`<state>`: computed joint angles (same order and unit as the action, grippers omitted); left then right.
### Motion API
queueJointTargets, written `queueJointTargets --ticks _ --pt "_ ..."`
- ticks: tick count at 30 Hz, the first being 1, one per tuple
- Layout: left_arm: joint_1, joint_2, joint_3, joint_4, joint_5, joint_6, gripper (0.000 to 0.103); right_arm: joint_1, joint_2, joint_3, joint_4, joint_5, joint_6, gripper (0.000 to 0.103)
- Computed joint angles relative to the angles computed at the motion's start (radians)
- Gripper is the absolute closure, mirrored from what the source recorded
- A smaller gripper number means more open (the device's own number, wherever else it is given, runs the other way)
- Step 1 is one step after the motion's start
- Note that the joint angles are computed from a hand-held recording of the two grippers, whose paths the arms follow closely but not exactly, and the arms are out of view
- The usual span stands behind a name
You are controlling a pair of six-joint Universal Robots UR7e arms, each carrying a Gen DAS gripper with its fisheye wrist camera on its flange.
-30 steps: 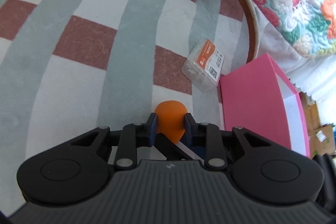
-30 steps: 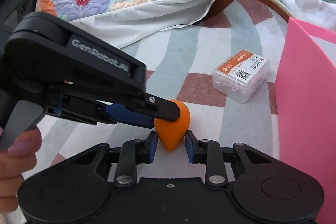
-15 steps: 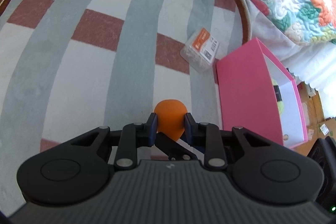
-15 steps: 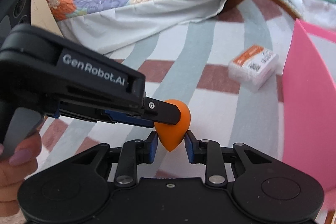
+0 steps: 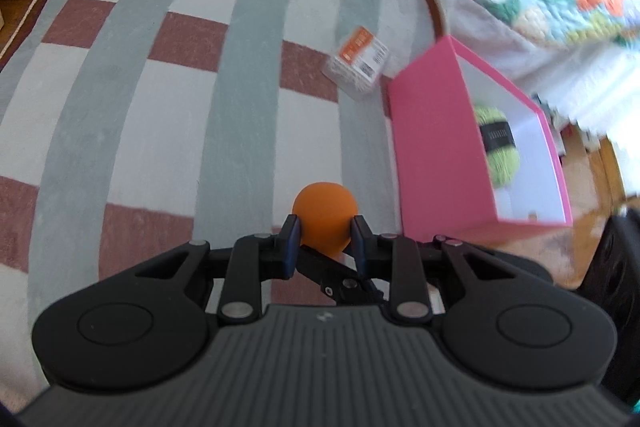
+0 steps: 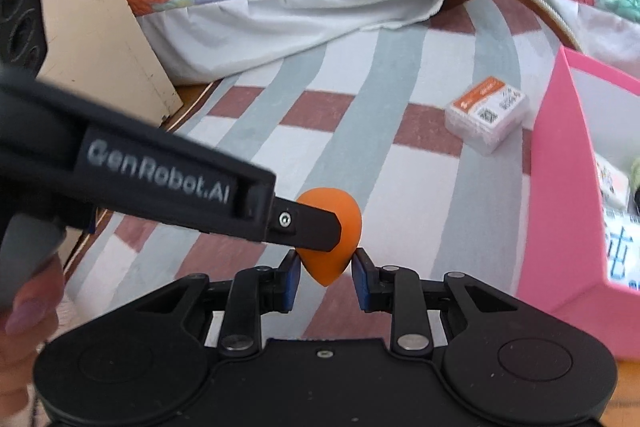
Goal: Organize objects
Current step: 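Lift the orange sponge with the left tool and carry it over the pink box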
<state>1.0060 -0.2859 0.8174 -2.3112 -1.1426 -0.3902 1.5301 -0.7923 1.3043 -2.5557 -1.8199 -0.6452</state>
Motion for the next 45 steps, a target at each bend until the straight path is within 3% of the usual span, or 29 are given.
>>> queueJointTargets --ticks 3,22,32,45 --pt "-0.013 -0.021 0.032 -0.004 0.001 0.013 0.077 0.011 -0.022 0.0 0.057 -0.018 0.061 0.07" --pt "-0.08 -0.097 0.107 -0.017 -0.033 0.004 0.077 0.047 -0.154 0.069 0.106 -0.024 0.05 0.07" --pt "-0.113 -0.112 0.109 -0.008 -0.034 0.012 0.077 0.058 -0.204 0.097 0.09 -0.033 0.012 0.07" --pt "-0.141 -0.062 0.025 0.026 -0.061 0.052 0.078 0.046 -0.261 0.136 0.017 -0.024 -0.025 0.068"
